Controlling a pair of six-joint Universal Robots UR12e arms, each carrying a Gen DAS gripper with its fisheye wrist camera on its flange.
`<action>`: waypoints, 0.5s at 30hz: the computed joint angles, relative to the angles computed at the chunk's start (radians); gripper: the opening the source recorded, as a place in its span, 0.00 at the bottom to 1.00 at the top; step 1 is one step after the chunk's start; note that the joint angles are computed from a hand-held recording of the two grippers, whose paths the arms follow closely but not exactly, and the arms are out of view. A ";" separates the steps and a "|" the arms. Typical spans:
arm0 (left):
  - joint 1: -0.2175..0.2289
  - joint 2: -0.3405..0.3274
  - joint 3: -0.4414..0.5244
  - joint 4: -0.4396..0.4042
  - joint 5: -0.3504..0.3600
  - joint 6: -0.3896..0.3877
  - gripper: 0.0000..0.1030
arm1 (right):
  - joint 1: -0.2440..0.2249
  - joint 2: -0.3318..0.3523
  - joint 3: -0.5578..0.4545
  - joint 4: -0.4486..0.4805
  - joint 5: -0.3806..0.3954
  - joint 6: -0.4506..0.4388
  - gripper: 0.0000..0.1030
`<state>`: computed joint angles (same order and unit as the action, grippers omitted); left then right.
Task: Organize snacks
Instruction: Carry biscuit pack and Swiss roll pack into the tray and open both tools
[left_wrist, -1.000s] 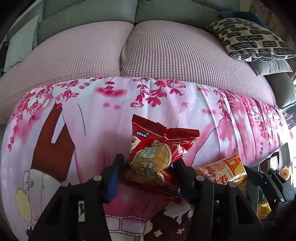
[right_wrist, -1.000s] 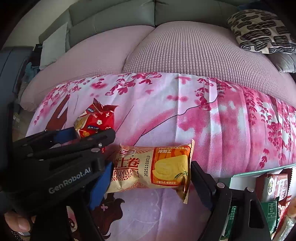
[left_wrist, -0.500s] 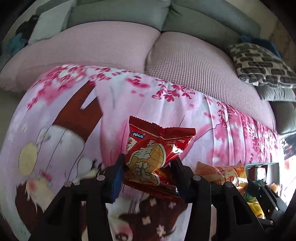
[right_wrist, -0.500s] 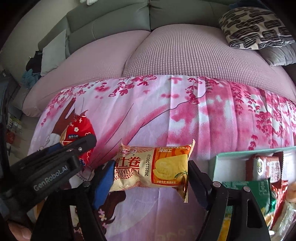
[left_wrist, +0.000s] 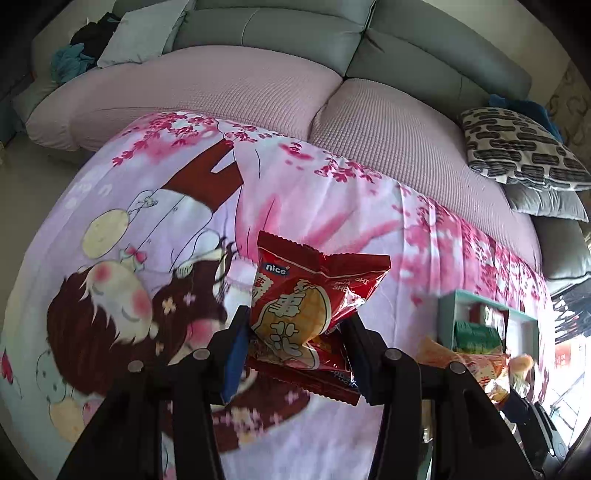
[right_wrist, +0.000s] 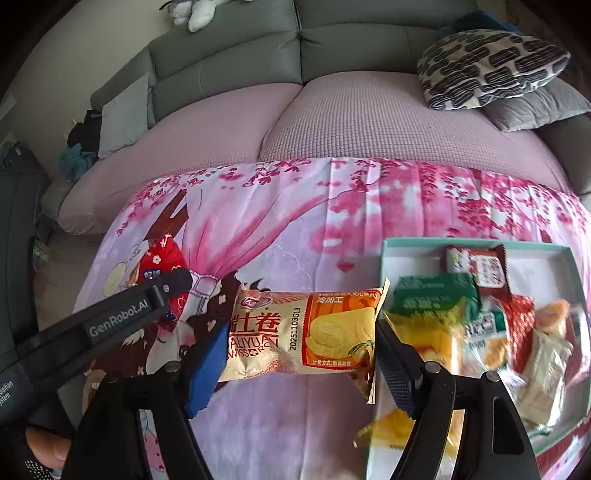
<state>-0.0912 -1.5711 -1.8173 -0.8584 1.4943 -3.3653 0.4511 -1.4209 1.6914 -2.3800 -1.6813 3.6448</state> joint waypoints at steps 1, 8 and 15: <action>-0.006 0.008 -0.006 0.002 0.011 0.002 0.49 | 0.002 -0.009 0.009 -0.001 -0.009 0.005 0.76; -0.028 0.053 -0.043 0.013 -0.006 0.012 0.49 | 0.011 -0.084 0.077 0.001 -0.053 0.056 0.76; -0.064 0.057 -0.037 0.043 0.017 0.031 0.49 | 0.001 -0.142 0.139 -0.042 -0.069 0.090 0.76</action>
<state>-0.1550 -1.5138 -1.8544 -0.8155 1.5118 -3.3341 0.4519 -1.5630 1.8305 -2.4218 -1.7507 3.7345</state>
